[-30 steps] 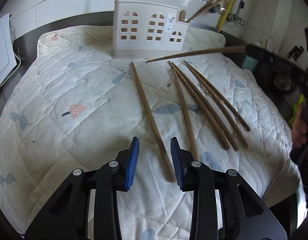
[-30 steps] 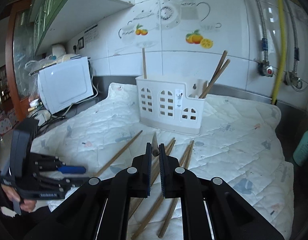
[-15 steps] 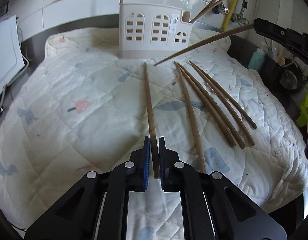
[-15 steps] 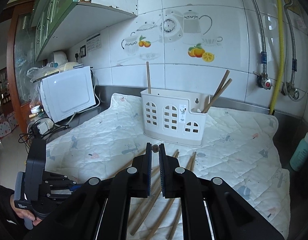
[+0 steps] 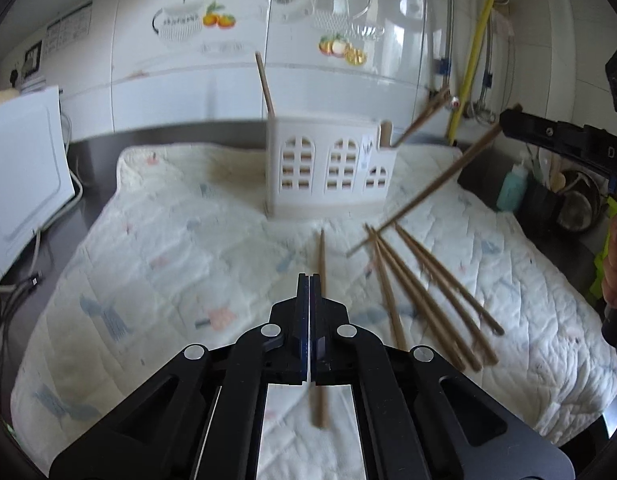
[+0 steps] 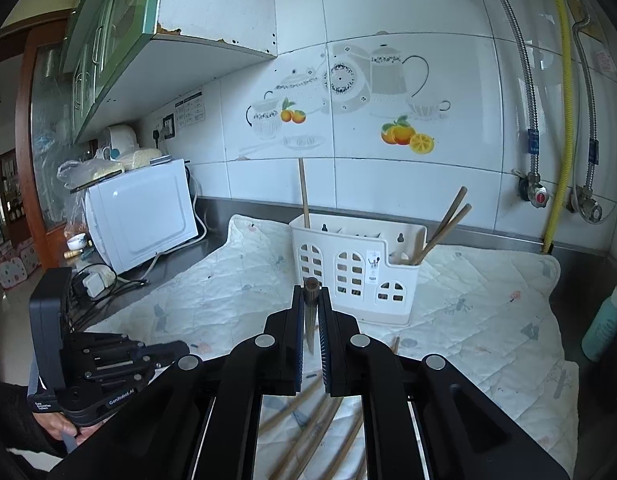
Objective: Organize utensils
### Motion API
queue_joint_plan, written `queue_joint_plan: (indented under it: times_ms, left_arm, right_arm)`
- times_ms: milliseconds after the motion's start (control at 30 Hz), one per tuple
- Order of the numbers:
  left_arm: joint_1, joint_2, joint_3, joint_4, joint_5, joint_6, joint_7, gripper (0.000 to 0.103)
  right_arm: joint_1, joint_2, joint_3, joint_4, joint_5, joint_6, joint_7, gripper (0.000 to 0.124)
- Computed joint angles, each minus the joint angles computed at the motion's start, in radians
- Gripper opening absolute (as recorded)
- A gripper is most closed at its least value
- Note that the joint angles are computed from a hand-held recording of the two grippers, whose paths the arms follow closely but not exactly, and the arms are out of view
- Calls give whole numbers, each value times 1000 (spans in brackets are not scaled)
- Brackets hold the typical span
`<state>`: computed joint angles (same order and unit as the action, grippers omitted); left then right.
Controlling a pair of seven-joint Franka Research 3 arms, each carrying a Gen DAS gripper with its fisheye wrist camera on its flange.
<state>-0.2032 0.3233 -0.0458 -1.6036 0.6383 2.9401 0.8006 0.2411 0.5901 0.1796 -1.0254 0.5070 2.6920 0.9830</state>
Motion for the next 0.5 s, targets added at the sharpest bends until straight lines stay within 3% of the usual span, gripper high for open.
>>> queue_joint_plan:
  times_ms: [67,167,267,367,500]
  left_arm:
    - [36,3,-45,4,-68,-13,74,0]
    - [143,-1,-177,-22,-294,-43,292,0]
    - [179,-6,-232,-52,-446,-88,417,5]
    - [140,-4,-200,-69,-470,-127,436,23]
    - [96,9,-164,-69,-464,-151,437,23]
  right_arm:
    - [9,24,-13,48,-18,-23,28,7]
    - [14,32,-21,68,-39,-37,46,7]
    - [13,29,-17,59,-44,-35,44,7]
    - [16,27,-18,53,-50,-30,43,7]
    - [18,31,-16,60,-55,-36,39,7]
